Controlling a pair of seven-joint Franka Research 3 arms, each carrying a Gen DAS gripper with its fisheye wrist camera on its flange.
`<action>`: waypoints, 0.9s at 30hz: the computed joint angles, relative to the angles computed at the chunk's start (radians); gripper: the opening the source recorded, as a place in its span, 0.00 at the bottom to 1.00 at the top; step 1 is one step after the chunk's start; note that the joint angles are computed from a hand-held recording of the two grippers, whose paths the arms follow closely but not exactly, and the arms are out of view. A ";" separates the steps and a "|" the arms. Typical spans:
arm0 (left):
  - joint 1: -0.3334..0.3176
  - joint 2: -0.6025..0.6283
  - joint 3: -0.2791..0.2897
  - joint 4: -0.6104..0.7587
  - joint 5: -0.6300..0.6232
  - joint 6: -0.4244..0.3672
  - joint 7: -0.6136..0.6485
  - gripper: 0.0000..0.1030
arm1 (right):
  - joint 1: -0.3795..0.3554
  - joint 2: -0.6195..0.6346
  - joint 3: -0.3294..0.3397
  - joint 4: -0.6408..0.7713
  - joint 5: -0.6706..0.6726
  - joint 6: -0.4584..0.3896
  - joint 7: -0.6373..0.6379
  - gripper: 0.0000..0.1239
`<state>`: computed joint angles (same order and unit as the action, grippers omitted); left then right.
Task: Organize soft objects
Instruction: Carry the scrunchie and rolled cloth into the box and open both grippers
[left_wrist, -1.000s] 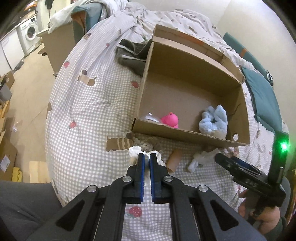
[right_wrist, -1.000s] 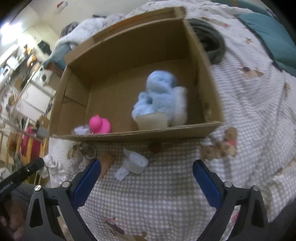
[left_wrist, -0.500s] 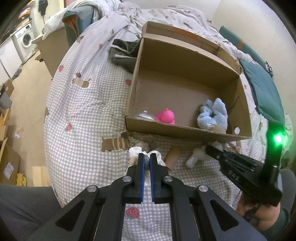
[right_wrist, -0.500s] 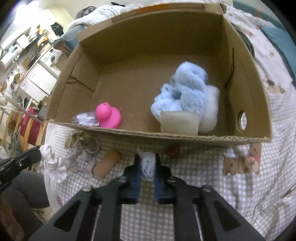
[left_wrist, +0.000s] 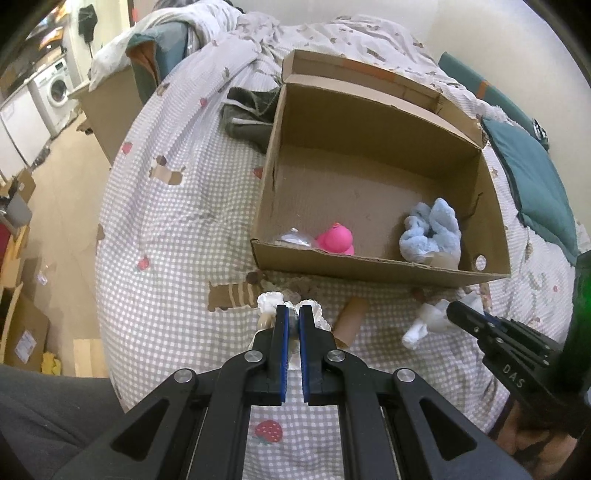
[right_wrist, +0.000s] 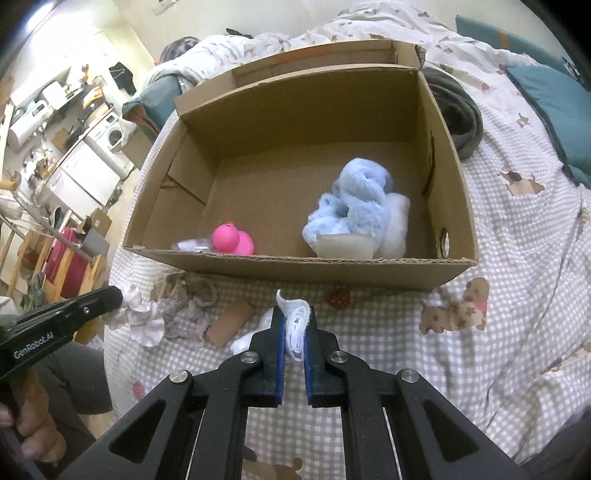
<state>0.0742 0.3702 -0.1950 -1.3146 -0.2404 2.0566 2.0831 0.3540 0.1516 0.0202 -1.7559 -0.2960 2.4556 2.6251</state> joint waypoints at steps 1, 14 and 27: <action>0.000 0.000 0.002 -0.001 0.002 0.004 -0.001 0.05 | 0.000 -0.001 0.000 -0.002 -0.001 0.002 0.001 0.08; 0.003 -0.002 -0.002 -0.010 0.003 0.028 -0.012 0.05 | -0.003 -0.024 0.000 -0.031 -0.036 0.071 0.021 0.08; 0.044 -0.046 -0.021 -0.027 -0.167 0.106 0.057 0.05 | -0.003 -0.061 0.004 -0.041 -0.140 0.193 0.051 0.08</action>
<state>0.1179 0.3244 -0.2159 -1.3416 -0.4077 2.1626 2.1396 0.3508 0.0909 0.0246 -1.7965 -0.4360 2.6489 2.6756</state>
